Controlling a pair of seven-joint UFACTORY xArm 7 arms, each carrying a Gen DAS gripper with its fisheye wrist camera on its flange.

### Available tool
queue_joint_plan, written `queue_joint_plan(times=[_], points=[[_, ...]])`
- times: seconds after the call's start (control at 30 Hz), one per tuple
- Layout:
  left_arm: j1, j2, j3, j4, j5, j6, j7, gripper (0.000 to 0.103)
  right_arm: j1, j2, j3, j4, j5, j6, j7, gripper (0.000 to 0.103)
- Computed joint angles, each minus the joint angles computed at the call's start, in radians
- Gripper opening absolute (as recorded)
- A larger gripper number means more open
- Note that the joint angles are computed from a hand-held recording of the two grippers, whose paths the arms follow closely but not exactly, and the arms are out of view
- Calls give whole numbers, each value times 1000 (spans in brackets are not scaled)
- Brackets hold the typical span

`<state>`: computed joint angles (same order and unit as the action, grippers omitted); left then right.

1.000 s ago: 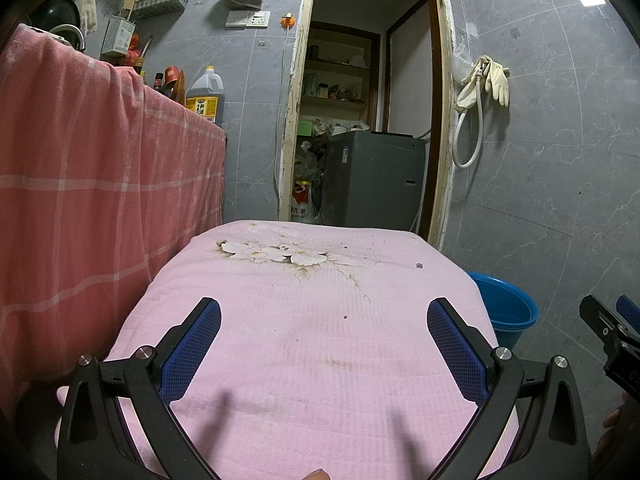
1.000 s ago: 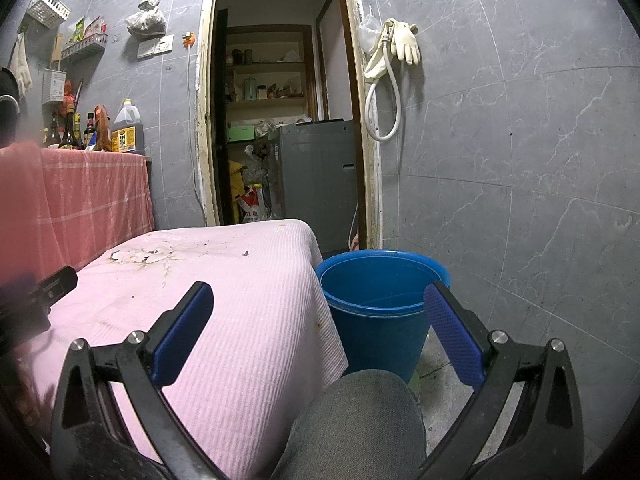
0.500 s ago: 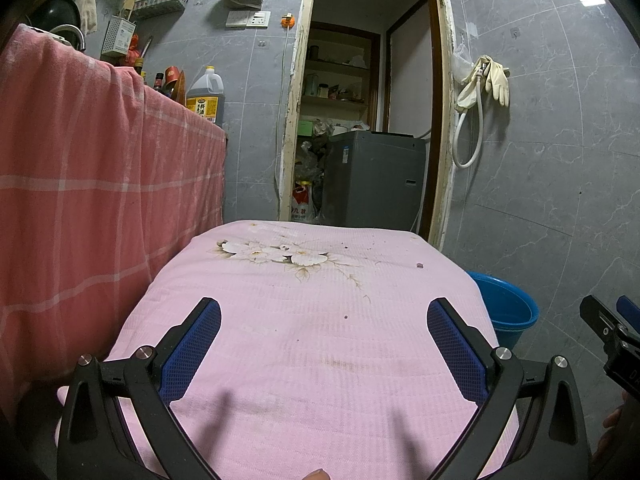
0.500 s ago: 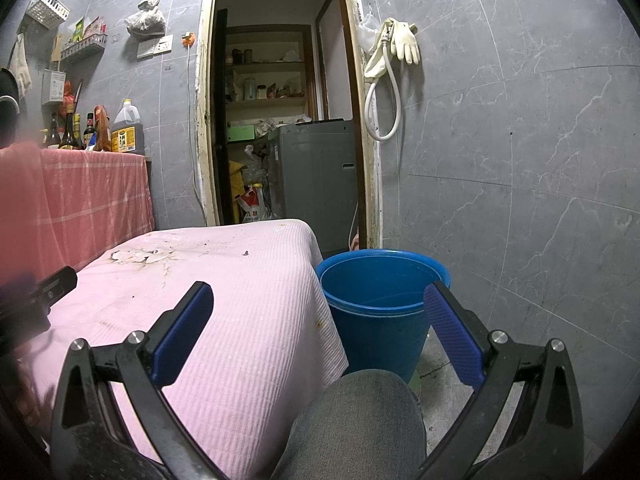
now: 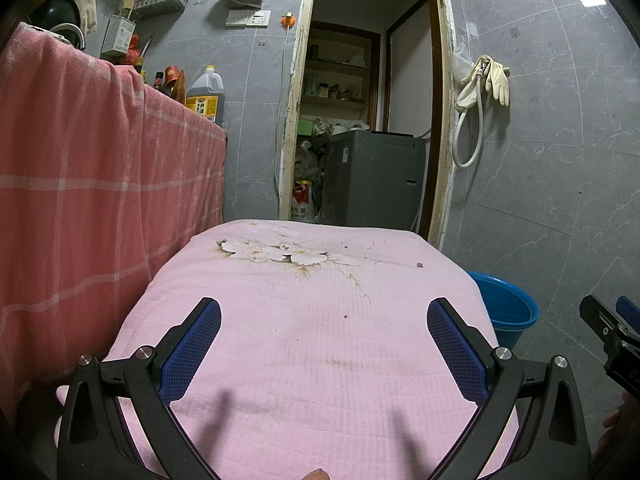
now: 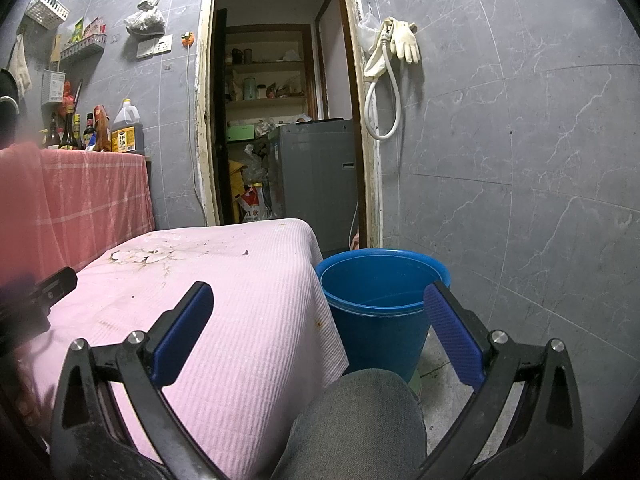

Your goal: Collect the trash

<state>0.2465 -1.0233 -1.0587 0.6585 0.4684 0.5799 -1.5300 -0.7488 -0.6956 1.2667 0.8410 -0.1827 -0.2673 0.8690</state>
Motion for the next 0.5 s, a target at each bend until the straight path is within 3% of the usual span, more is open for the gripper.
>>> queue_joint_plan(times=[0.5], points=[[-21, 2, 10, -5, 22, 51, 12, 101, 1, 0, 0, 2, -2, 3, 3, 103]])
